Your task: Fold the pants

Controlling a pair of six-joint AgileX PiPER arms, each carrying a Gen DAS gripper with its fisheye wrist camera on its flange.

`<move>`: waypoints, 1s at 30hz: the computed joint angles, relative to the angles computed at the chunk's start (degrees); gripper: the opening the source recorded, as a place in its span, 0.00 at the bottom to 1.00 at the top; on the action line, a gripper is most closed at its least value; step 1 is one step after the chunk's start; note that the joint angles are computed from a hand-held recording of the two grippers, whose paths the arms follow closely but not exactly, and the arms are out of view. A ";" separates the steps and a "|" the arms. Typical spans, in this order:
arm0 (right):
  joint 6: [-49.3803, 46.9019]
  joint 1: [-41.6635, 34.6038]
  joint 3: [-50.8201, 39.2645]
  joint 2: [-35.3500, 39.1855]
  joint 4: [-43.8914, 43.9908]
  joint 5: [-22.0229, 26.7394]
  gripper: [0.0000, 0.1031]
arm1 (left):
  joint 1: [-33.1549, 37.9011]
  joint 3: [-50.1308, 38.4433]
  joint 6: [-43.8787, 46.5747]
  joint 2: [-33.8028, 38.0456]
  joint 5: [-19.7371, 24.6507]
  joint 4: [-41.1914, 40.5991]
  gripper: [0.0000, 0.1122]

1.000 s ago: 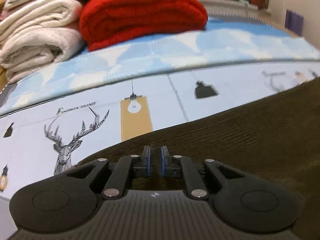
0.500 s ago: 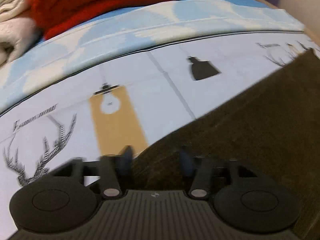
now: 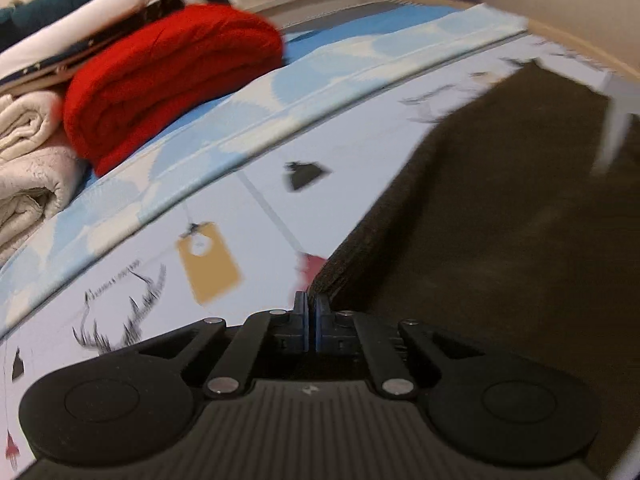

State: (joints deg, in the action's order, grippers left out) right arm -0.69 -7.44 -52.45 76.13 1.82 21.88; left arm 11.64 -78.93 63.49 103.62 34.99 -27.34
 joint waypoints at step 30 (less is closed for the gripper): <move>-28.29 -13.14 4.01 -1.31 40.78 7.59 0.02 | 16.53 9.60 -36.95 -4.56 23.12 4.78 0.63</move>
State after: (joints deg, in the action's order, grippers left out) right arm -28.98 -20.58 -48.43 74.83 42.60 29.47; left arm 28.16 -69.33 26.54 99.06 58.11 -22.56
